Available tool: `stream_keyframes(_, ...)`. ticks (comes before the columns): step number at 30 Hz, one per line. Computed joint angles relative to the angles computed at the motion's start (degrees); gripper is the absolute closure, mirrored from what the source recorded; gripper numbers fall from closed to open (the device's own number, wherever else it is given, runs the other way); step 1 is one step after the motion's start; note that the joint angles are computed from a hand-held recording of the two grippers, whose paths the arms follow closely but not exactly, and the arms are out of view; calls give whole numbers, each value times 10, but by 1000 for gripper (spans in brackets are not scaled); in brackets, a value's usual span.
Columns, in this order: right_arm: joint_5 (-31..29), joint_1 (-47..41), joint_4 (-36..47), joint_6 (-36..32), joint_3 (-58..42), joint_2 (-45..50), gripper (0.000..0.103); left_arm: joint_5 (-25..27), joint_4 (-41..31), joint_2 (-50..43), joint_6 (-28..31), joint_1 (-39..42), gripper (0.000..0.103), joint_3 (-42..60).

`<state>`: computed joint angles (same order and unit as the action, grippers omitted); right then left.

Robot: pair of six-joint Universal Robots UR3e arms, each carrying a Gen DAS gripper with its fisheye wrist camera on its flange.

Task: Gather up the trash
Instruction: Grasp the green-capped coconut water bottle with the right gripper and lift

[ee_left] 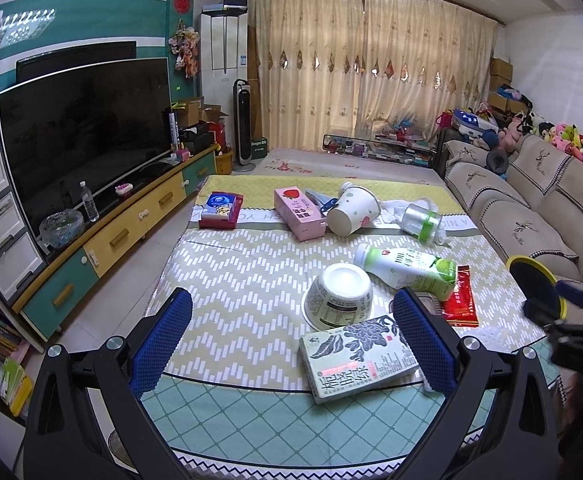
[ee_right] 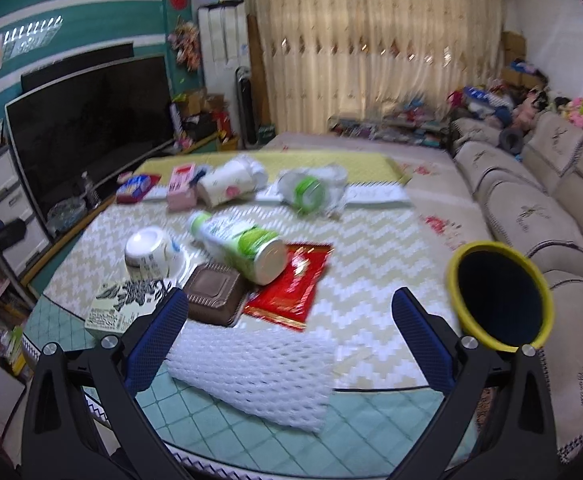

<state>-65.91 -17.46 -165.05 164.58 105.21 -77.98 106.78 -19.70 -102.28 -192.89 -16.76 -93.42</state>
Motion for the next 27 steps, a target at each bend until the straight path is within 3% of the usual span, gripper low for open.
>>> stream_keyframes(7,-43,65,40,0,-198,181,6,-30,-12,-12,2,29,4,5)
stream_keyframes(14,-49,94,171,-74,-445,331,6,-49,-16,-26,5,49,4,15)
stream_keyframes(21,-1,91,330,-132,-648,440,6,-64,-20,-53,9,56,4,39)
stream_keyframes(22,4,90,349,-134,-673,452,8,-66,-21,-57,9,57,4,42)
stream_keyframes(24,17,87,384,-139,-709,468,31,-69,-23,-61,10,58,4,47)
stream_keyframes(27,26,85,403,-141,-724,473,35,-70,-24,-68,10,57,4,54)
